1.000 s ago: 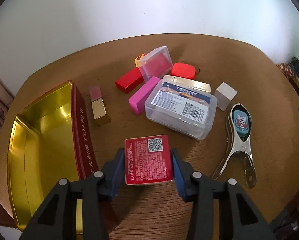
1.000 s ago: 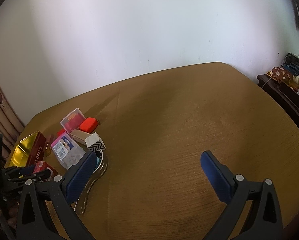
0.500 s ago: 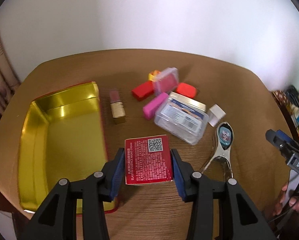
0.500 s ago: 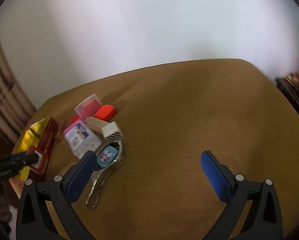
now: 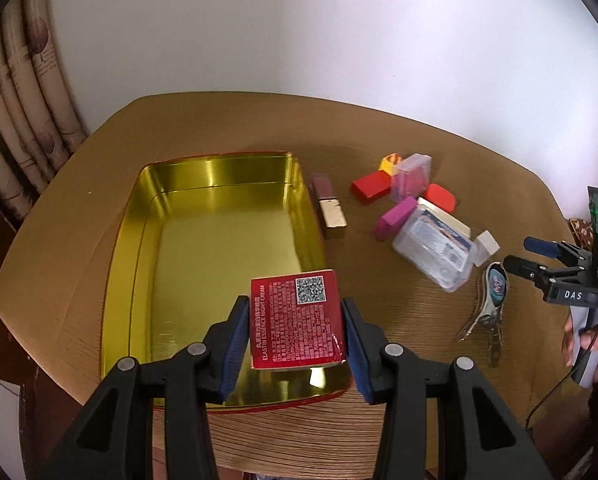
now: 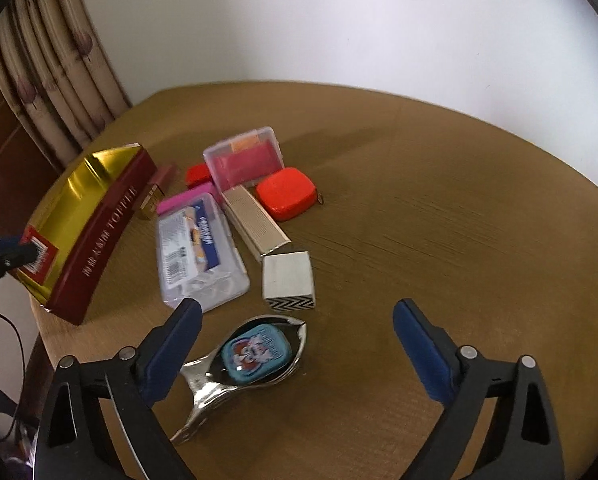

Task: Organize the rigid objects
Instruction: 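Carry the red box over the tin with the left gripper while the right gripper grasps the white cube box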

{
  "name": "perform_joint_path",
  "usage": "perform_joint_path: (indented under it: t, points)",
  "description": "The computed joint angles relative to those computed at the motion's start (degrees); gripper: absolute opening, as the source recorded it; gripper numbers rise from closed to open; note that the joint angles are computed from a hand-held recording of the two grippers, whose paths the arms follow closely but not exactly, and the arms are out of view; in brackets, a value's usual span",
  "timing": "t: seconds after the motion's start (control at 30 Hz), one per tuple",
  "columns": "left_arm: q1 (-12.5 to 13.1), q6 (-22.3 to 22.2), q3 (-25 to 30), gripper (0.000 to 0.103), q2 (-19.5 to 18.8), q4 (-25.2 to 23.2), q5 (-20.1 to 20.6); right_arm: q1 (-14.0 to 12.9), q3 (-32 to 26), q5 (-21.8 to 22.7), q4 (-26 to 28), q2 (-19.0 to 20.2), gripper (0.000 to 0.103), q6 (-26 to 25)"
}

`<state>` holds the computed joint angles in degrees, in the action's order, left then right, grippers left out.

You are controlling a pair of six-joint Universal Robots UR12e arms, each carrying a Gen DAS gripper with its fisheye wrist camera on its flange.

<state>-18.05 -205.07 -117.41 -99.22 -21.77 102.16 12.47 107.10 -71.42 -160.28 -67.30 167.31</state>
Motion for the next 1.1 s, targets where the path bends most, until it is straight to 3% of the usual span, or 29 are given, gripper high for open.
perform_joint_path:
  t: [0.13,0.27,0.33,0.43,0.5,0.8,1.1]
  points:
    - [0.5,-0.1,-0.3,0.045,-0.1,0.0,0.3,0.4,-1.5,-1.1,2.4,0.8,0.093,-2.4]
    - [1.1,-0.7,-0.4,0.046,-0.2,-0.1,-0.6,1.0,-3.5,-2.4,6.5,1.8,0.075,-4.8]
    - [1.2,-0.5,-0.4,0.046,-0.2,-0.1,-0.3,1.0,-4.4,-2.1,8.1,2.3,0.072,-5.2]
    - [1.4,-0.5,-0.2,0.046,-0.2,-0.2,0.2,1.4,-5.8,-2.4,10.6,3.1,0.052,-6.2]
    - [1.7,-0.5,-0.2,0.047,-0.2,-0.3,0.1,1.7,-6.7,-2.9,12.5,3.6,0.028,-6.7]
    - [2.9,-1.3,-0.1,0.047,-0.5,-1.0,1.4,1.3,-6.5,-1.0,10.2,3.6,0.027,-5.6]
    - [4.2,-0.6,0.9,0.047,-2.0,-1.4,3.1,0.0,-4.1,5.4,6.1,0.0,0.027,-2.5]
